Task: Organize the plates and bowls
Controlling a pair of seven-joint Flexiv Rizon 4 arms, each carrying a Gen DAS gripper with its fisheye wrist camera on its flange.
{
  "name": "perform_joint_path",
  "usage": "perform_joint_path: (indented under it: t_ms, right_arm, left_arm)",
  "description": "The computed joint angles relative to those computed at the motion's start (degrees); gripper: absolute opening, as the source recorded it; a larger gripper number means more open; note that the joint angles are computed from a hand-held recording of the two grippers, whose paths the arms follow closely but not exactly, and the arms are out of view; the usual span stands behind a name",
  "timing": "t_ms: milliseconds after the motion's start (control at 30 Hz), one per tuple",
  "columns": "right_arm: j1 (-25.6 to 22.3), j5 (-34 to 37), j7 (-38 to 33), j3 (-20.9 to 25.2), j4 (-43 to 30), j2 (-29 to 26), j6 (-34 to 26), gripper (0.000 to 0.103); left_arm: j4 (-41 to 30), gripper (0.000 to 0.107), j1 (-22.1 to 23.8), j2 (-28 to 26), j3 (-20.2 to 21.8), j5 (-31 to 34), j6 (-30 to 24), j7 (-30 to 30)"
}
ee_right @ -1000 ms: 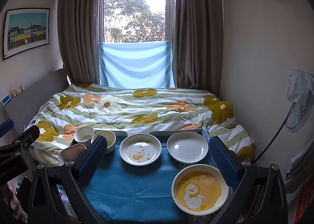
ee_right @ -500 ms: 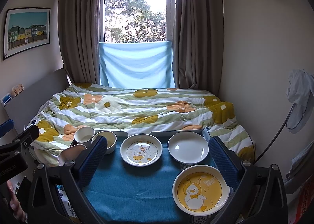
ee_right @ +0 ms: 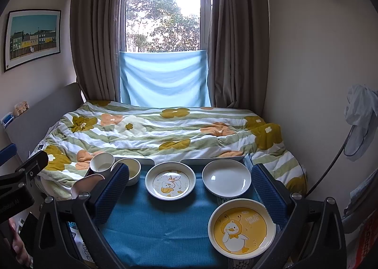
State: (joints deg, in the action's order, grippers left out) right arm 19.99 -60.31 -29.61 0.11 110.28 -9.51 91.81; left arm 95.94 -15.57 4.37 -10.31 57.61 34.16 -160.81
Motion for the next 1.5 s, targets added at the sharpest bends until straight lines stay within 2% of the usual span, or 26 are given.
perform_joint_path:
  t_ms: [100, 300, 400, 533, 700, 833, 1067, 1167, 1233, 1333, 1367, 1500]
  right_arm:
    - [0.06, 1.61, -1.19, 0.48, -0.67, -0.49, -0.57, 0.103]
    - [0.93, 0.47, 1.56, -0.94, -0.79, -0.57, -0.13, 0.103]
    - [-0.22, 5.81, -2.62, 1.66, -0.53, -1.07, -0.91, 0.103]
    - [-0.17, 10.78, -5.89, 2.26, 0.55, -1.53, -3.06, 0.103]
    - [-0.82, 15.73, -6.59, 2.08, 3.71, -2.62, -6.09, 0.103]
    - [-3.25, 24.20, -9.81, 3.74, 6.07, -4.24, -8.45, 0.103]
    - [-9.60, 41.14, -20.41, 7.71, 5.49, -10.08, -8.20, 0.102]
    - [-13.55, 47.77, -26.54, 11.25, 2.73, -13.71, -8.12, 0.093]
    - [-17.50, 52.35, -31.38, 15.20, -0.09, -16.63, -8.67, 0.088]
    - [-21.06, 57.18, -36.51, 19.09, -4.10, -20.22, -9.92, 0.077]
    - [-22.02, 58.44, -38.16, 20.16, -5.52, -21.40, -10.59, 0.070]
    - [-23.26, 61.87, -43.22, 21.65, -8.96, -24.02, -11.81, 0.054]
  left_arm:
    - [-0.38, 0.103, -0.04, -0.19, -0.15, -0.17, -0.58, 0.74]
    - [-0.40, 0.103, 0.33, -0.92, 0.87, -2.83, 2.20, 3.69]
    - [-1.06, 0.103, 0.71, -2.36, 1.69, -5.48, 3.87, 6.22]
    - [-2.00, 0.103, 1.12, -6.20, 3.37, -10.55, 8.27, 11.10]
    - [-2.87, 0.103, 1.53, -14.98, 5.37, -21.38, 17.07, 21.40]
    - [-4.64, 0.103, 2.71, -23.72, 3.57, -32.71, 23.13, 31.73]
    - [-17.07, 0.103, 1.65, -40.33, -0.12, -44.22, 20.82, 46.59]
    - [-23.16, 0.102, 0.37, -46.49, 0.00, -47.75, 18.96, 50.71]
    - [-27.20, 0.099, -0.32, -50.21, 0.02, -50.56, 17.25, 53.06]
    - [-32.69, 0.086, -1.75, -54.64, 1.35, -53.77, 13.70, 55.25]
    - [-34.35, 0.080, -2.22, -55.88, 1.97, -54.70, 12.54, 55.79]
    - [-37.54, 0.064, -3.48, -58.82, 3.67, -58.83, 10.66, 57.41]
